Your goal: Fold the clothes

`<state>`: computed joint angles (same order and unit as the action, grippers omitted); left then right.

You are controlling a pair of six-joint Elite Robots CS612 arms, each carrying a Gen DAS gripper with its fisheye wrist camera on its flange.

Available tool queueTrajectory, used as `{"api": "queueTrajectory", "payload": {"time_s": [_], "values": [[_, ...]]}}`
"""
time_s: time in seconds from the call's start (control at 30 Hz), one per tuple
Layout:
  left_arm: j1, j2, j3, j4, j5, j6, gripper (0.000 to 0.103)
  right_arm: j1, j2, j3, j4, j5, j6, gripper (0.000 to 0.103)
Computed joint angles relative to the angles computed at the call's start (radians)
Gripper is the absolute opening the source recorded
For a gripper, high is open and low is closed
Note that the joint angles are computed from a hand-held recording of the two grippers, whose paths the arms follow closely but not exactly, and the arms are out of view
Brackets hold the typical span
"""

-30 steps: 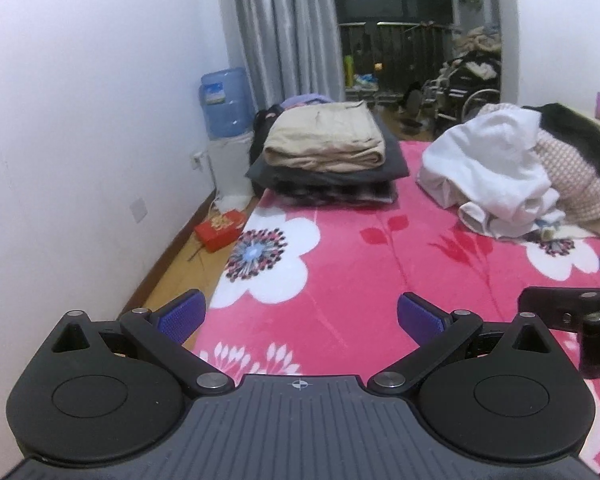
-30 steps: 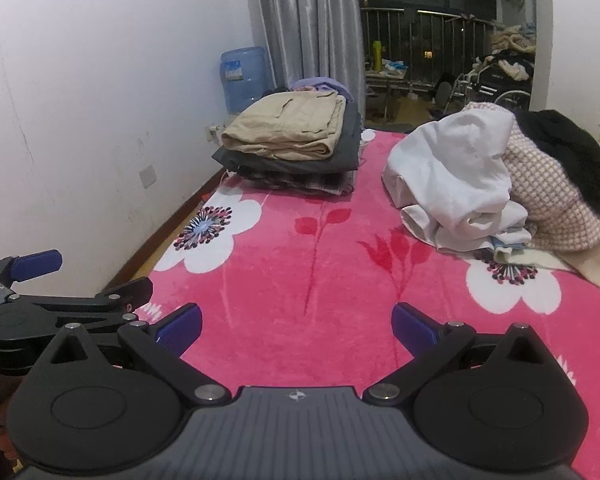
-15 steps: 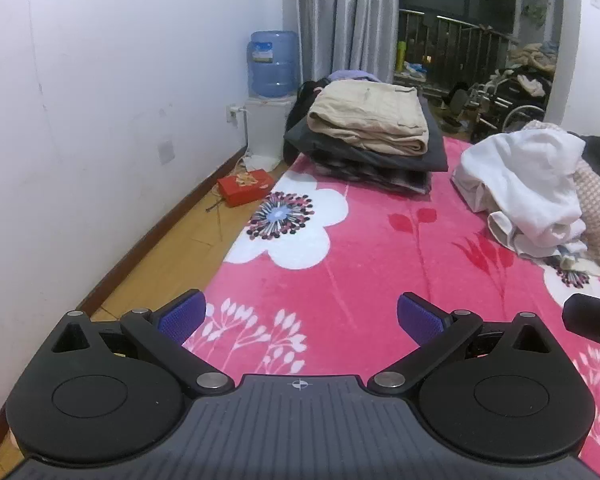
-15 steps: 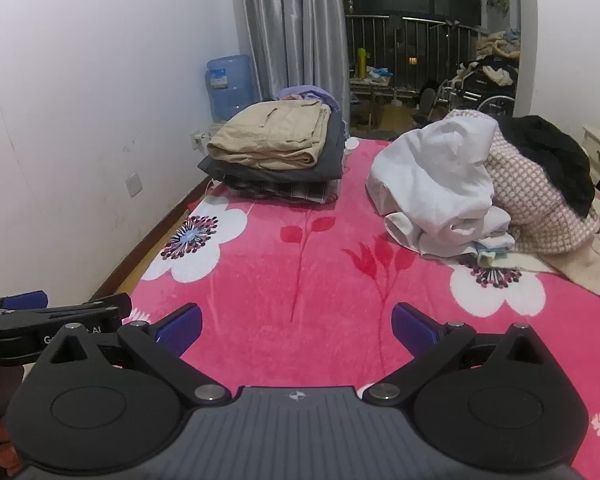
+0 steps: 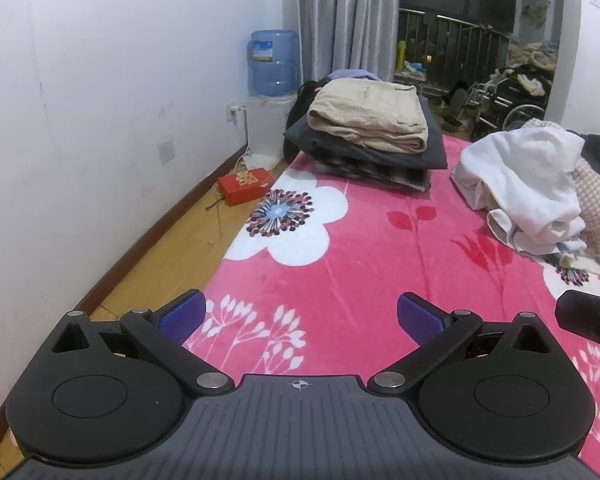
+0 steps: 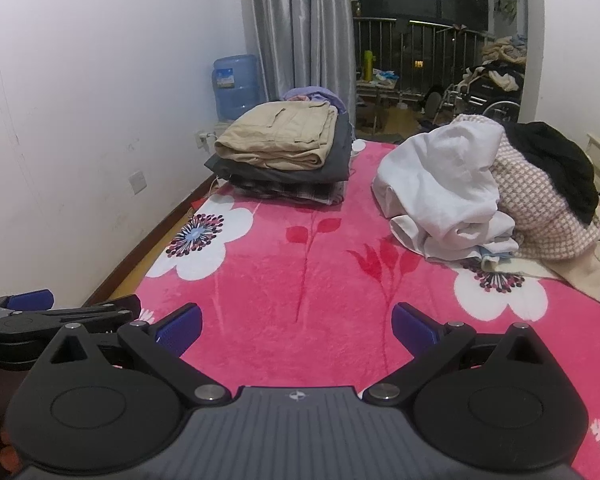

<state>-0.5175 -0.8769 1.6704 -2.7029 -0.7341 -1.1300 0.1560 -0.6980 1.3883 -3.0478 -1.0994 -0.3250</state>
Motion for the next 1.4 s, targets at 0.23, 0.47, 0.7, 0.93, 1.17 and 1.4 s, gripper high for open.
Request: {"api": "queueTrajectory", "payload": {"time_s": [0.23,0.47,0.7,0.93,1.17,1.4], "values": [[0.001,0.0,-0.001,0.003,0.003,0.005,0.103,-0.003,-0.001,0.001,0.0,0.009,0.015,0.103],[0.0,0.0,-0.002,0.007,0.028,0.021,0.103,-0.003,-0.001,0.0,0.001,0.012,0.02,0.103],[-0.001,-0.001,-0.005,0.009,0.039,0.035,0.103,-0.002,-0.003,0.0,-0.001,0.012,0.028,0.103],[0.0,-0.002,-0.007,0.005,0.047,0.039,0.103,-0.002,-0.005,0.001,-0.003,0.014,0.036,0.103],[0.001,-0.004,-0.004,0.004,0.044,0.044,0.103,-0.002,-0.006,0.0,0.001,0.015,0.037,0.103],[0.001,-0.006,0.001,0.001,0.044,0.04,0.103,0.002,-0.006,0.0,0.005,0.014,0.035,0.103]]}}
